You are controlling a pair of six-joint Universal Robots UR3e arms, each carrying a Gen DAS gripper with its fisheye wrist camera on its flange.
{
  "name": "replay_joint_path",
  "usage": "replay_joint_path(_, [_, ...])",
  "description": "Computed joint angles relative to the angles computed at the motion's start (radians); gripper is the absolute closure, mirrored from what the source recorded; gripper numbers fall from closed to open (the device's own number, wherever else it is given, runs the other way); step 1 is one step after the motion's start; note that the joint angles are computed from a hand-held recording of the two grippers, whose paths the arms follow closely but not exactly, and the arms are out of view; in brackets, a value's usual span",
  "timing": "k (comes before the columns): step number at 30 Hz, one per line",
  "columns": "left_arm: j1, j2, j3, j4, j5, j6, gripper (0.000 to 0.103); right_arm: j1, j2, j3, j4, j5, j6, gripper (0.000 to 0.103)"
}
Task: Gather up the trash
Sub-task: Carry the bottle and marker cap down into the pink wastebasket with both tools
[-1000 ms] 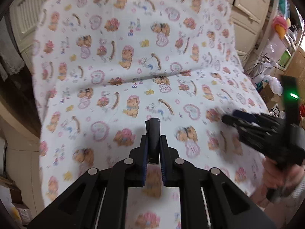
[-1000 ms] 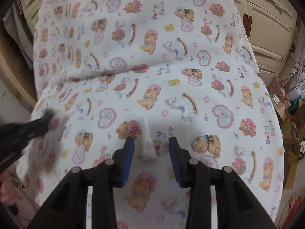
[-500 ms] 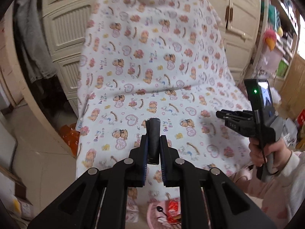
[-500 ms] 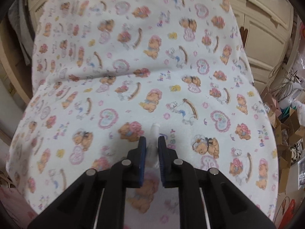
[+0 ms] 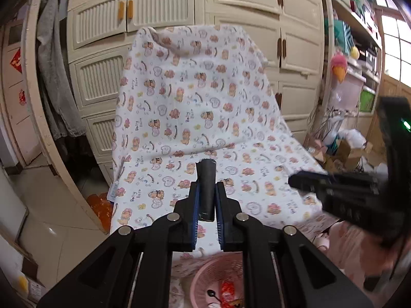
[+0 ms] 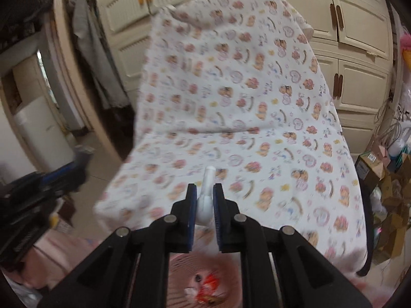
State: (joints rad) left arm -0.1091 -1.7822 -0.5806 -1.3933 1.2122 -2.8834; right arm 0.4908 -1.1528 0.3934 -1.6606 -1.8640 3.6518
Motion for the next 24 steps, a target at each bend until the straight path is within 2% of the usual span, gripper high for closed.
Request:
replay_joint_path(3, [0.009, 0.053, -0.055, 0.000, -0.004, -0.012, 0.092, 0.109, 0.046, -0.136, 0.095, -0.095, 0.067, 0.091])
replay_joint_path(6, [-0.010, 0.114, -0.165, 0.044, 0.036, -0.001, 0.092, 0.182, 0.059, -0.176, 0.120, -0.155, 0.099, 0.091])
replay_joint_path(7, [-0.015, 0.129, -0.204, 0.061, 0.047, -0.003, 0.092, 0.198, 0.041, -0.143, 0.105, -0.159, 0.110, 0.091])
replay_joint_path(9, [-0.050, 0.151, -0.287, 0.116, 0.131, -0.034, 0.092, 0.219, -0.010, -0.031, 0.047, -0.174, 0.134, 0.091])
replay_joint_path(13, [-0.032, 0.193, -0.458, 0.167, 0.116, -0.095, 0.092, 0.219, -0.051, 0.131, 0.021, -0.212, 0.158, 0.091])
replay_joint_path(16, [-0.038, 0.179, -0.515, 0.154, 0.141, -0.094, 0.092, 0.176, -0.128, 0.334, -0.035, -0.154, 0.174, 0.091])
replay_joint_path(18, [-0.028, 0.165, -0.515, 0.110, 0.114, -0.077, 0.092, 0.147, -0.167, 0.432, -0.068, -0.111, 0.174, 0.091])
replay_joint_path(20, [-0.034, 0.133, -0.491, 0.060, 0.114, -0.069, 0.092, 0.118, -0.182, 0.482, -0.082, -0.057, 0.171, 0.091])
replay_joint_path(24, [-0.063, 0.078, -0.488, -0.016, 0.195, -0.115, 0.092, 0.082, -0.189, 0.564, -0.088, 0.026, 0.188, 0.091])
